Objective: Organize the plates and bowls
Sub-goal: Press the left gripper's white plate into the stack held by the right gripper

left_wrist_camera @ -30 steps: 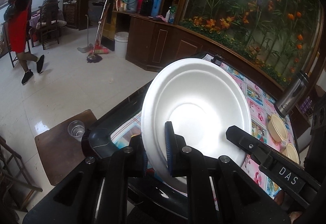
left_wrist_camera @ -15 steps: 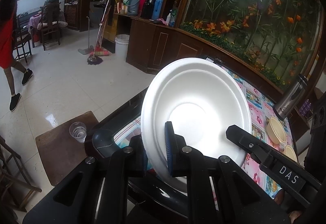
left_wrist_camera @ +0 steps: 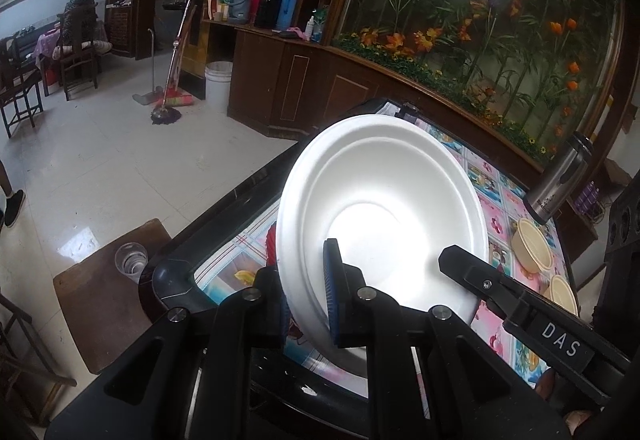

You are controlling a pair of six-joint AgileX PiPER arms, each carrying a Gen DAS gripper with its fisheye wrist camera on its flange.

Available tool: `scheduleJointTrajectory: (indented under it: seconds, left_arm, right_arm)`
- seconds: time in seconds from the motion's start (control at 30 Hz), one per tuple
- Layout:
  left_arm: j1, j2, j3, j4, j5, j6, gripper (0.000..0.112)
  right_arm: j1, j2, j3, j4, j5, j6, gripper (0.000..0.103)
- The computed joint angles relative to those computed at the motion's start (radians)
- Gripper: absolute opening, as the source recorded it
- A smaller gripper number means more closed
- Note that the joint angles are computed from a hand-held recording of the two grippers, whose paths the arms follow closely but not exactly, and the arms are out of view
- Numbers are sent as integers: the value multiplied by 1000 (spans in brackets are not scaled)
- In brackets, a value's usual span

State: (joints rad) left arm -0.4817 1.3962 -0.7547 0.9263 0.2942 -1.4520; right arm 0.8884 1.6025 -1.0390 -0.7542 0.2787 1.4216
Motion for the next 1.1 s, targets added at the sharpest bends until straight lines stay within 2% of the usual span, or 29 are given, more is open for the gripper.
scheduleJointTrajectory:
  seconds: [0.17,0.23,0.4,0.6,1.1]
  left_arm:
    - [44,61,-76,-196,-27,235,12]
    - [60,99,-117,-320,-36,368,12]
    - [77,184,-173,-536,-47,591,12]
    - [59,249,-207,-588,-31,650,12]
    - [43,313,-254,-653,3,734,12]
  right_arm:
    - [-29,31,-47,87,15,-93,11]
    - [-48,41,-70,132,29,-148,11]
    - [-86,54,-65,189,33,-201,11]
    - [-139,87,-27,308,-14,-291,11]
    - [-182,125,3,402,-46,-366,11]
